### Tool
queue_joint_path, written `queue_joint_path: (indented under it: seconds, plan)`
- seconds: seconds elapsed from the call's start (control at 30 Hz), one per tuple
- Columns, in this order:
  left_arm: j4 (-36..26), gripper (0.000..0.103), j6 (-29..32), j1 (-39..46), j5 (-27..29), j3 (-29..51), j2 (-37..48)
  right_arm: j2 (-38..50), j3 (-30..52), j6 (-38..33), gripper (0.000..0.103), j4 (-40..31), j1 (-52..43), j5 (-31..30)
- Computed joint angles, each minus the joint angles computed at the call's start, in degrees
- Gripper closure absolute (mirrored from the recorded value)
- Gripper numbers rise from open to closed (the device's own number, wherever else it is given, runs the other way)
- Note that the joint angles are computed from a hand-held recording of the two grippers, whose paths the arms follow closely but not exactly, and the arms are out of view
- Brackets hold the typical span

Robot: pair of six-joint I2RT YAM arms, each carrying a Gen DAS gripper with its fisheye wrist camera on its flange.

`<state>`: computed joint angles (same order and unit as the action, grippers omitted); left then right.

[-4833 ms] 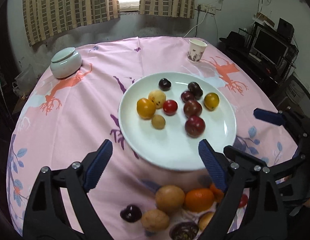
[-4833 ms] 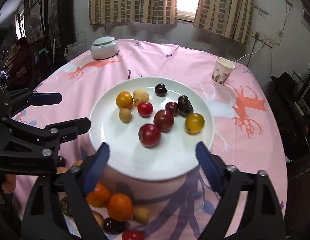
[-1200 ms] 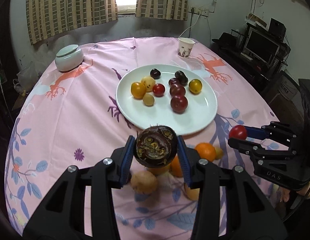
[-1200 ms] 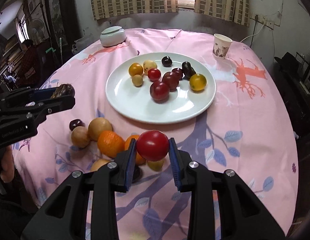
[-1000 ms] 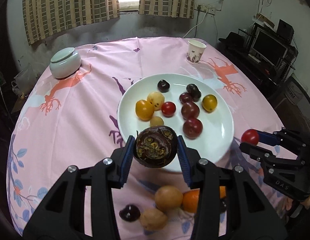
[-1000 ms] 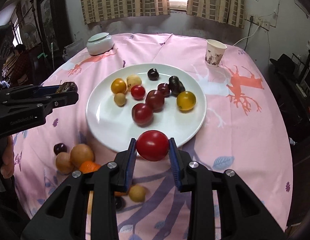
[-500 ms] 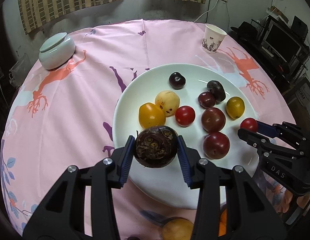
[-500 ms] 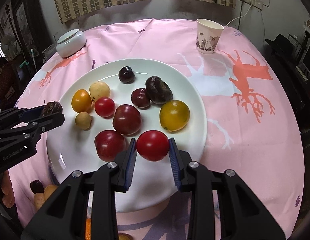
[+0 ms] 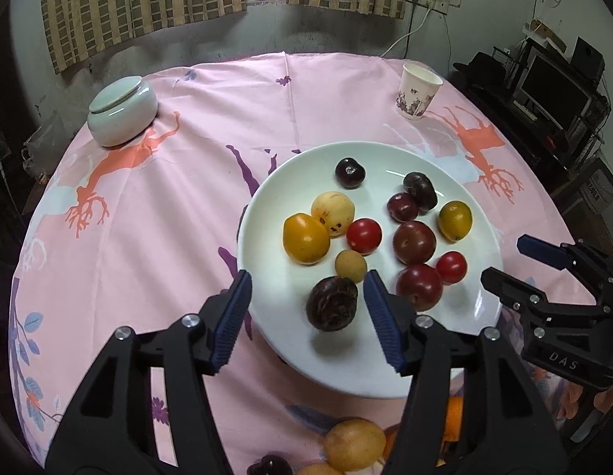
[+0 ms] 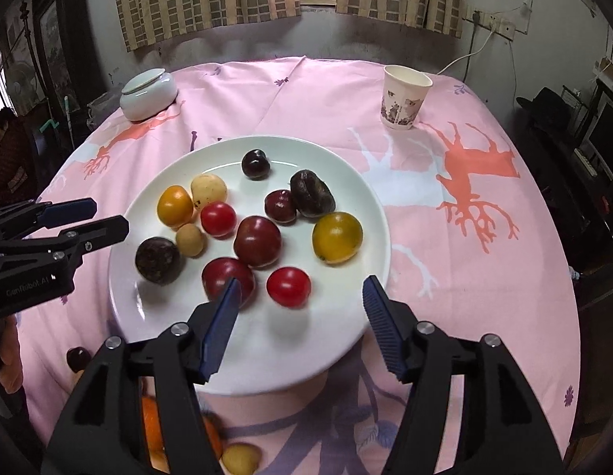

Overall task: Organize fruits
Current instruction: 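Grasp an orange with the right tool while the left tool grasps a large pale yellow fruit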

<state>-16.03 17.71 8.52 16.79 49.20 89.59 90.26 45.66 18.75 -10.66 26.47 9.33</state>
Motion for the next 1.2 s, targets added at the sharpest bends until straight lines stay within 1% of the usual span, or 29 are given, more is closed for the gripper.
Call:
queue_joint_path:
  seconds: [0.1,0.17,0.23,0.27,0.3,0.33,0.37,0.43,0.5,0.53,0.6,0.67,0.77,0.87,0.93,0.97,1.0,1.03,1.07,1.1,1.13,1.17,1.2]
  plan:
    - [-0.62,0.034,1.99,3.42,4.09,-5.84,-8.72,-8.71,-5.97,1.45,0.038,-2.31,2.09,-1.28]
    - [-2.06,0.03,4.43,6.9,7.77,-10.63,-15.67,-14.69,-10.24,3.06,0.038,-3.67,4.61,-0.52]
    - [-4.25,0.029,7.55,11.43,11.65,-15.59,-22.8,-21.34,-14.66,5.93,0.038,-5.68,8.65,1.04]
    - [-5.73,0.027,9.58,14.1,13.75,-17.9,-26.09,-24.32,-16.6,7.74,0.038,-6.66,10.81,2.08]
    - [-7.32,0.024,11.8,16.99,15.79,-20.1,-29.12,-27.43,-18.67,10.34,0.038,-7.72,13.61,3.67]
    - [-8.82,0.023,14.15,19.94,17.64,-22.1,-31.55,-29.97,-20.39,12.75,0.037,-8.49,16.28,5.12]
    - [-10.82,0.023,17.17,23.21,19.44,-23.76,-33.39,-32.41,-22.21,15.8,0.032,-9.2,19.74,7.06]
    - [-14.19,0.023,24.01,30.06,22.2,-26.69,-34.98,-34.94,-24.75,22.35,0.021,-9.96,26.74,12.19]
    - [-15.93,0.023,30.17,35.63,22.91,-28.59,-34.25,-34.52,-25.79,28.54,0.014,-10.44,33.21,17.37]
    - [-16.25,0.023,33.0,38.17,22.75,-29.31,-33.6,-33.39,-25.86,30.61,0.014,-10.32,35.44,18.85]
    - [-16.85,0.023,38.1,43.02,22.98,-29.82,-31.68,-30.27,-25.64,32.69,0.014,-8.7,38.06,19.26]
    - [-17.33,0.023,42.13,46.96,23.38,-29.28,-28.56,-27.74,-25.41,32.44,0.014,-6.44,38.59,17.95]
    - [-17.87,0.023,46.36,51.27,23.95,-28.18,-24.28,-22.99,-23.63,31.79,0.014,-4.36,39.2,17.64]
    - [-18.55,0.023,48.92,53.71,24.47,-27.33,-22.23,-20.84,-22.44,27.28,0.014,-1.77,37.95,18.46]
    - [-19.85,0.023,51.42,55.62,25.13,-26.55,-20.97,-19.38,-21.74,23.0,0.014,0.35,34.71,16.78]
    - [-20.21,0.023,52.03,56.16,25.38,-26.28,-20.64,-18.61,-21.51,20.95,0.021,1.56,32.7,15.33]
    - [-20.5,0.023,52.79,56.87,25.59,-25.99,-20.1,-17.54,-21.21,19.17,0.032,2.69,30.61,13.62]
    - [-20.58,0.023,53.22,57.39,25.69,-25.65,-19.45,-15.68,-20.49,17.42,0.036,3.69,27.94,11.34]
    - [-20.54,0.023,53.2,57.58,25.7,-25.35,-18.93,-14.26,-20.15,16.16,0.042,4.87,25.89,9.18]
    - [-20.42,0.023,53.32,57.89,25.71,-24.96,-18.1,-12.47,-19.85,14.72,0.046,6.77,23.3,5.97]
    - [-20.18,0.023,53.29,58.11,25.66,-24.69,-17.46,-10.9,-19.43,13.91,0.047,7.94,21.72,4.21]
    - [-19.81,0.023,52.96,58.05,25.52,-24.52,-16.99,-9.07,-18.74,13.24,0.047,8.77,20.5,3.05]
    - [-19.57,0.023,52.81,58.08,25.43,-24.33,-16.54,-7.38,-18.12,12.78,0.047,9.72,20.13,3.7]
